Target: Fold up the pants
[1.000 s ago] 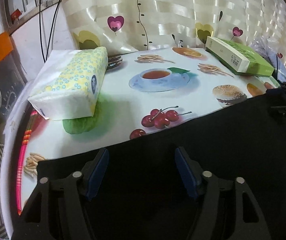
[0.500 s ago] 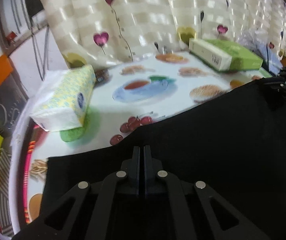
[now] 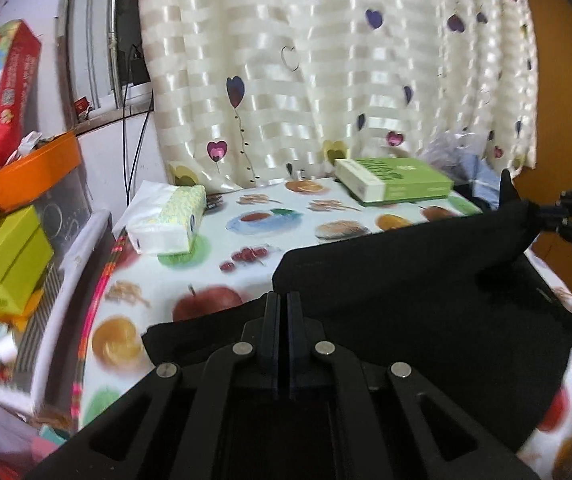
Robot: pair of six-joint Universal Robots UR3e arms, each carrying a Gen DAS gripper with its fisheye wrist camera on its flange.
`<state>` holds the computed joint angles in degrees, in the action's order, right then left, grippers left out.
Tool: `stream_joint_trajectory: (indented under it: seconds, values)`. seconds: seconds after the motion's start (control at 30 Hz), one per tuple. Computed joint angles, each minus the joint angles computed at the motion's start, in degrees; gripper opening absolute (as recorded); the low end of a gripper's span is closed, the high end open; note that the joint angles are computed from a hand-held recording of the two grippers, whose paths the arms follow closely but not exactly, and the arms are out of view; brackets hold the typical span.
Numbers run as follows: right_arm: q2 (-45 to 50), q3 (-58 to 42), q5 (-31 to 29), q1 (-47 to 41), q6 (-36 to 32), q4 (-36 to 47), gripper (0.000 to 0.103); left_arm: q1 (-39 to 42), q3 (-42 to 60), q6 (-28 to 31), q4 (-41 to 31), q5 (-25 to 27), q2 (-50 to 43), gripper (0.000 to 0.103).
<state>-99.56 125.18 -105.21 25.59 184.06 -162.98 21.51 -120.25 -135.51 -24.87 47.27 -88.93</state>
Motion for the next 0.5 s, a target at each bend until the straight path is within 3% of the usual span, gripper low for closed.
stream_joint_trajectory:
  seconds: [0.17, 0.23, 0.3, 0.4, 0.47, 0.5]
  values:
    - [1.0, 6.0, -8.3, 13.8, 14.9, -0.1, 0.010, 10.0, -14.6, 14.4, -14.4, -5.3, 16.8, 0.004]
    - [2.4, 8.0, -8.4, 16.6, 19.5, -0.8, 0.011, 14.1, -18.4, 20.8, -23.3, -5.8, 23.4, 0.004]
    - [4.3, 10.2, -5.3, 16.6, 23.7, -1.3, 0.013, 16.3, -21.7, 24.3, -26.8, -4.3, 26.7, 0.004]
    - [5.2, 12.0, -5.3, 18.2, 27.4, -3.1, 0.025, 18.2, -23.2, 26.3, -31.0, -1.7, 27.7, 0.005]
    - [4.0, 11.2, -6.0, 19.8, 28.9, -1.2, 0.044, 21.7, -22.5, 29.5, -39.2, -1.8, 30.1, 0.007]
    - [3.1, 11.1, -5.5, 20.3, 29.3, -1.3, 0.047, 24.3, -21.8, 32.3, -45.1, -2.4, 32.0, 0.007]
